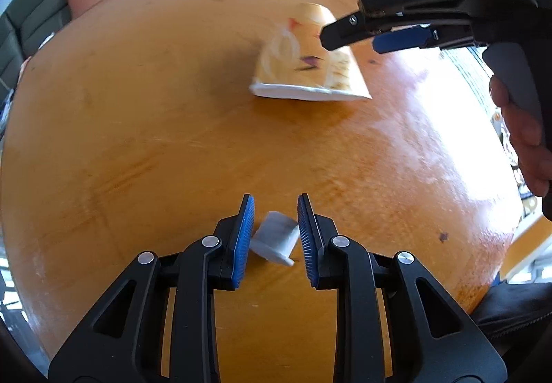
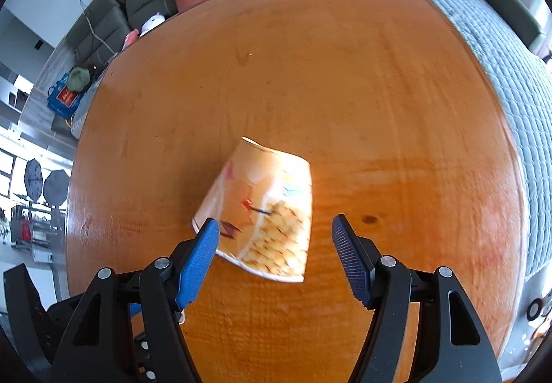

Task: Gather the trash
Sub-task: 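Grasp the small white plastic cap with the left tool while the right tool grasps the printed paper cup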

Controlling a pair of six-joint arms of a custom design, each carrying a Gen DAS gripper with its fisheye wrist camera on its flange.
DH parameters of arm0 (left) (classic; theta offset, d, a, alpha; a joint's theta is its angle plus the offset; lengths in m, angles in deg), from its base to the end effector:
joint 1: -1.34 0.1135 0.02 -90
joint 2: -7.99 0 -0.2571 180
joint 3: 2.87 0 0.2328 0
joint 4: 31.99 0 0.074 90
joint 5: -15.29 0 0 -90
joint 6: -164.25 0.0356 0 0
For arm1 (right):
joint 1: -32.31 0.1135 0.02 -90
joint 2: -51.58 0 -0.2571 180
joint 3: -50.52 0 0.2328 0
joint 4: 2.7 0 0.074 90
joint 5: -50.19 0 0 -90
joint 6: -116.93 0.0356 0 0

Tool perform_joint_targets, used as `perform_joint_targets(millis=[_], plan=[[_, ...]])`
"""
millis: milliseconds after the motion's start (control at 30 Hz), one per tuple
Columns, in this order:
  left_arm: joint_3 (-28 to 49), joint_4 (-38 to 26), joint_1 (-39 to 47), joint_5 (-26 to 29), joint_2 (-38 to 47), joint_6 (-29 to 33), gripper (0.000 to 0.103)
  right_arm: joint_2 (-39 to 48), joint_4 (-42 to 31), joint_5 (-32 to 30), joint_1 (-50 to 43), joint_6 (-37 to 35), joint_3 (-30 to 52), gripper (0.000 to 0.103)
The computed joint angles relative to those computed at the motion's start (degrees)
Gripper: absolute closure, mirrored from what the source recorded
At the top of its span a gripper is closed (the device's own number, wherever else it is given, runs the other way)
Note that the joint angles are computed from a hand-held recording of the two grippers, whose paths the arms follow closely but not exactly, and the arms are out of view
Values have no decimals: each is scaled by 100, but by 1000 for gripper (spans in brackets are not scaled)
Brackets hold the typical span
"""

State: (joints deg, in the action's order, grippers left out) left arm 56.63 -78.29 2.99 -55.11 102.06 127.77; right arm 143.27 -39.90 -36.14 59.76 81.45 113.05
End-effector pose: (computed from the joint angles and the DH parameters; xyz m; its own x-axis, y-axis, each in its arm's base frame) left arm 0.2472 -0.0048 0.1317 -0.5658 0.7415 -0.3606 0.8091 0.5836 -0.0693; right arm 0.2449 0.1247 0.1567 -0.8279 0.4857 -0.2805 0.4082 0.8648 0.2925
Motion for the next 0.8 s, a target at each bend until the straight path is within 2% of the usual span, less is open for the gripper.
perform_joint_targets(millis=[200, 500, 567, 600, 667, 800], plan=[[667, 100, -118, -227, 741, -441, 77, 281, 31, -165, -111, -73, 238, 34], [861, 12, 2, -89, 1137, -616, 76, 91, -47, -141, -153, -44, 94, 34], [934, -55, 98, -39, 1210, -596, 51, 34, -59, -143, -169, -52, 59, 34], [1004, -133, 467, -91, 1290, -288, 29, 8, -58, -142, -168, -50, 38, 34], [1058, -147, 733, 38, 1338, -78, 29, -40, -65, -147, -176, -50, 1, 34], [1200, -257, 921, -64, 1548, 193, 30, -104, -58, -150, -148, -29, -53, 34]])
